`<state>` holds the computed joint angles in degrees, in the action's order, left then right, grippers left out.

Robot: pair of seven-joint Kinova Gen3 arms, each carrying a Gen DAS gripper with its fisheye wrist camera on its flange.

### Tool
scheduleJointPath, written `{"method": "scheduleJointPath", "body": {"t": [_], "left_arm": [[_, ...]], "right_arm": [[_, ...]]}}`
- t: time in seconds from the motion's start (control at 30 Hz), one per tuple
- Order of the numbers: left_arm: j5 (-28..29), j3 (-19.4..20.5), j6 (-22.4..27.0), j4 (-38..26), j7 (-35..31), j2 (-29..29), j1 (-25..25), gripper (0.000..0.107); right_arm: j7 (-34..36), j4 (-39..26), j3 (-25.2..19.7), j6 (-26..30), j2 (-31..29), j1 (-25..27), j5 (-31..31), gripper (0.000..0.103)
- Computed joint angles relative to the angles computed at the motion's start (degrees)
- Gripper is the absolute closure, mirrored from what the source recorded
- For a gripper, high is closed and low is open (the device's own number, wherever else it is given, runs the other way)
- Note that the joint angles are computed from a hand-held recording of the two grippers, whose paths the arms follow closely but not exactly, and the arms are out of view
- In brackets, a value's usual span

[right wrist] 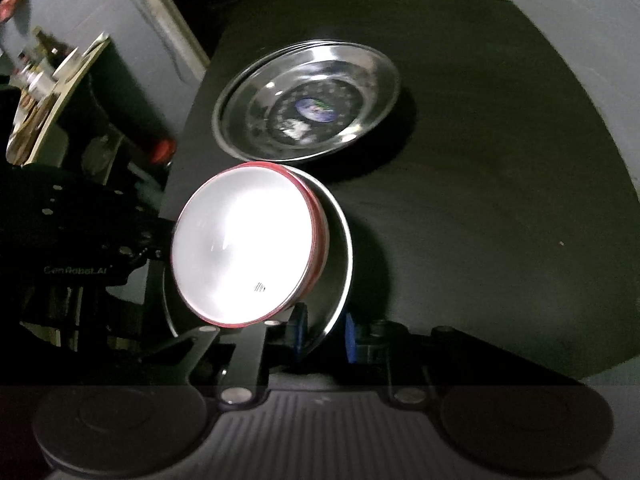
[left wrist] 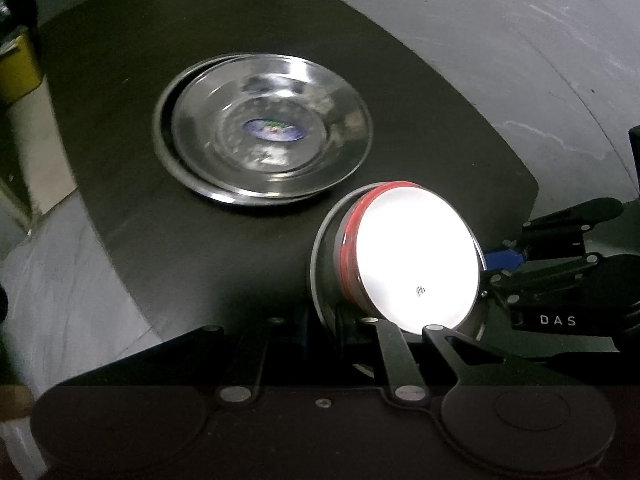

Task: Organize plates and bowls
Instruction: 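Carry the steel bowl holding the white bowls over the steel plate stack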

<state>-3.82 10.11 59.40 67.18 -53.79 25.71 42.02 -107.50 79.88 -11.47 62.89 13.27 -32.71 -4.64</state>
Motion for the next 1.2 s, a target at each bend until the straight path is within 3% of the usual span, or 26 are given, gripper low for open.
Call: {"method": "scheduleJointPath", "body": {"t": [0.33, 0.5, 0.73, 1.2], "left_arm": [[0.35, -0.08, 0.50, -7.90, -5.98, 4.24, 0.16, 0.095], [1.51, -0.81, -0.53, -10.21, -6.38, 5.43, -0.34, 0.096], [1.02, -2.10, -1.44, -12.68, -5.94, 6.62, -0.31, 0.096], [-0.79, -4.08, -3.34, -13.91, -1.35, 7.06, -1.31, 0.097]], "right_arm": [[-8.09, 6.49, 1.11, -6.41, -4.78, 1.94, 0.83, 0.083], [-8.71, 7.33, 1.12, -8.13, -5.32, 3.77, 0.19, 0.083], [-5.56, 5.80, 1.29, -9.61, -3.96, 5.75, -0.98, 0.083], [3.10, -3.57, 1.71, -6.58, 1.49, 6.84, -1.83, 0.083]]}}
